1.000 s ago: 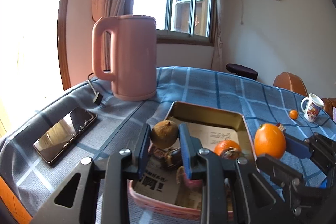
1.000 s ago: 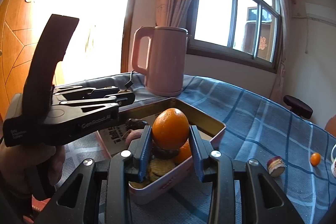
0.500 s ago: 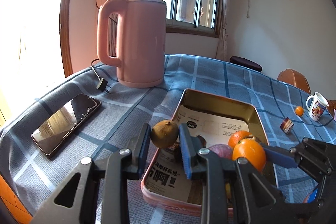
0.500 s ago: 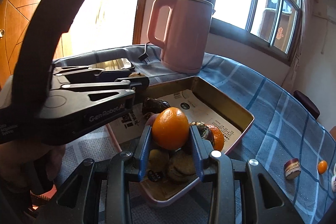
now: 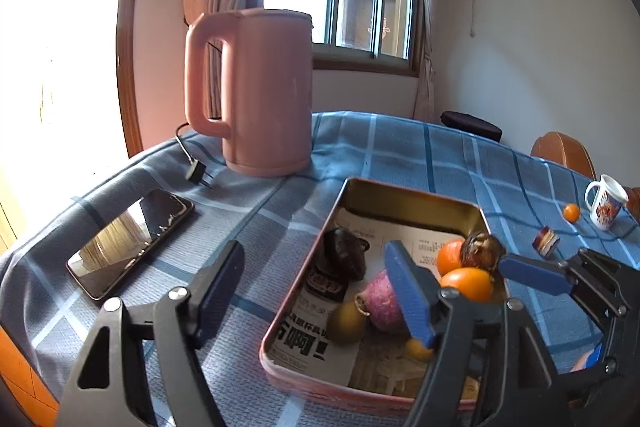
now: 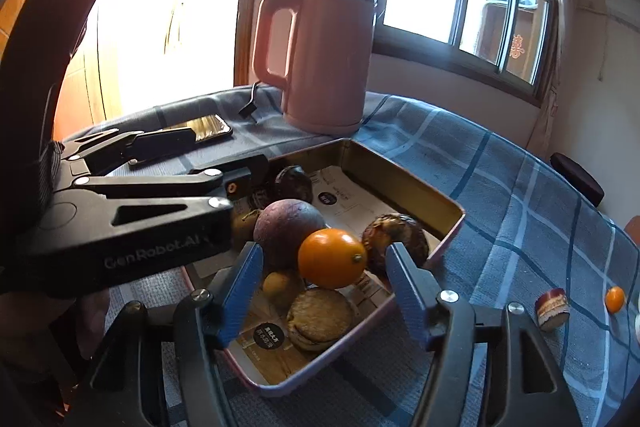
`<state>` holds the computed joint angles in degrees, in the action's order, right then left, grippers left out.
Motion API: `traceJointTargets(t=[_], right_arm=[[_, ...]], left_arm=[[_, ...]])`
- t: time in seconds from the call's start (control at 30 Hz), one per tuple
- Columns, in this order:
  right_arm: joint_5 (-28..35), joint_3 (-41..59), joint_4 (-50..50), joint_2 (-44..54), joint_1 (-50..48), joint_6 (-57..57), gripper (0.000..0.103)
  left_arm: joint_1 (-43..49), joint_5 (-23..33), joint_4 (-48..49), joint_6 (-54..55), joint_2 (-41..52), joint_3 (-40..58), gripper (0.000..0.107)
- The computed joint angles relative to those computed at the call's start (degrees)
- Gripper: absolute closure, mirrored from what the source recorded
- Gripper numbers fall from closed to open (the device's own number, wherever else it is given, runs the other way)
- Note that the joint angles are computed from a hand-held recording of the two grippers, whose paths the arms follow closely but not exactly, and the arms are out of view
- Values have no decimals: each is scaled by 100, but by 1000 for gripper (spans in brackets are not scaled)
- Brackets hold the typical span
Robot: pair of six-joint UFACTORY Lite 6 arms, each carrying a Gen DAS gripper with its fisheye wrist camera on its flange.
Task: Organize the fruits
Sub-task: 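Move the left tool to the small red can while the right tool moves to a mandarin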
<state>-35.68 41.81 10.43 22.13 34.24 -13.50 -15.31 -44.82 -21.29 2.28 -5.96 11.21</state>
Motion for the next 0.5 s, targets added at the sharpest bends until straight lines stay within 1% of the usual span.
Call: traceJointTargets(t=[0.07, 0.13, 0.27, 0.37, 0.5], right_arm=[[-39, -263, -431, -258, -211, 382, 37], [-93, -559, -699, -585, -456, 608, 37], [-169, -1282, -1575, -1477, -1318, 1187, 37], [-89, -1588, -1986, -1923, -2092, 1245, 37], [5, -1699, -2860, -2122, -3331, 1694, 37]], left_arm=[[-67, 99, -150, 78, -252, -60, 29], [-234, 167, -377, 182, -498, -103, 22], [-1017, 300, -1227, 716, -609, 132, 21], [-1782, 243, -2043, 1270, -330, 535, 19], [-2627, 253, -2662, 1746, 325, 1266, 19]])
